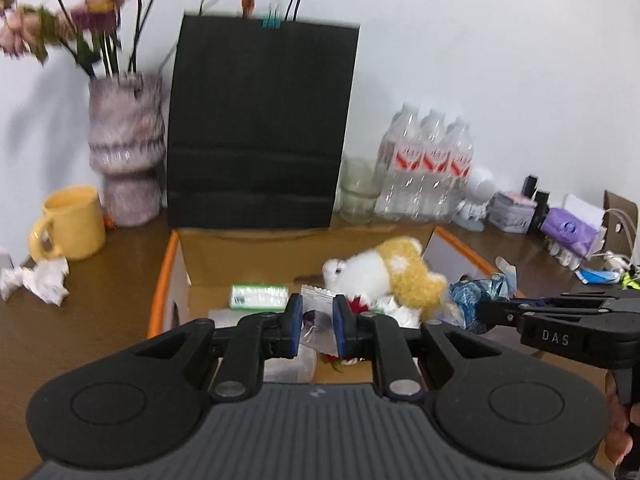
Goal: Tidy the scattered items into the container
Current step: 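Carry the blue wrapper and clear packet over the box and open both grippers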
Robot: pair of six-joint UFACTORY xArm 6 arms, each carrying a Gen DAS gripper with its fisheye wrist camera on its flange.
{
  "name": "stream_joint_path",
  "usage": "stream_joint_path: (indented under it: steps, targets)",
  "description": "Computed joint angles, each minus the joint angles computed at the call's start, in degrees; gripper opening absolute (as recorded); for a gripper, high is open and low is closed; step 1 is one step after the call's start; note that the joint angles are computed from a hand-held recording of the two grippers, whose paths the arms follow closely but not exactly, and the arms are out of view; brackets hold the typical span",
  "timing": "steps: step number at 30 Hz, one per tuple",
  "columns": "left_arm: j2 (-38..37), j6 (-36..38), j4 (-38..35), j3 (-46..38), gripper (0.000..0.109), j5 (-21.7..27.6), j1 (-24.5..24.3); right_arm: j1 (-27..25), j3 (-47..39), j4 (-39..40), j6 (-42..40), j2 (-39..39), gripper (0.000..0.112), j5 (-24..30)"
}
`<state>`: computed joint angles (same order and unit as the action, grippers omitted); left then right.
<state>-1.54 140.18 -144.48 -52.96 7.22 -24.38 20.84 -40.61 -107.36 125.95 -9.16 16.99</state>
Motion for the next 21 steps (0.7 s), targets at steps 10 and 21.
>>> stream_joint_path:
  steps: [10,21]
  targets:
    - [4.6,0.4,0.9,-2.8,0.050,-2.2,-0.6,-2.5,-5.6,3.7,-5.8,8.6,0.019,-5.8]
    - [-8.8,28.8,-21.7,9.2,0.103,9.2,1.5,-0.6,-0.6,-10.4,8.8,-1.5,0.087,-4.5]
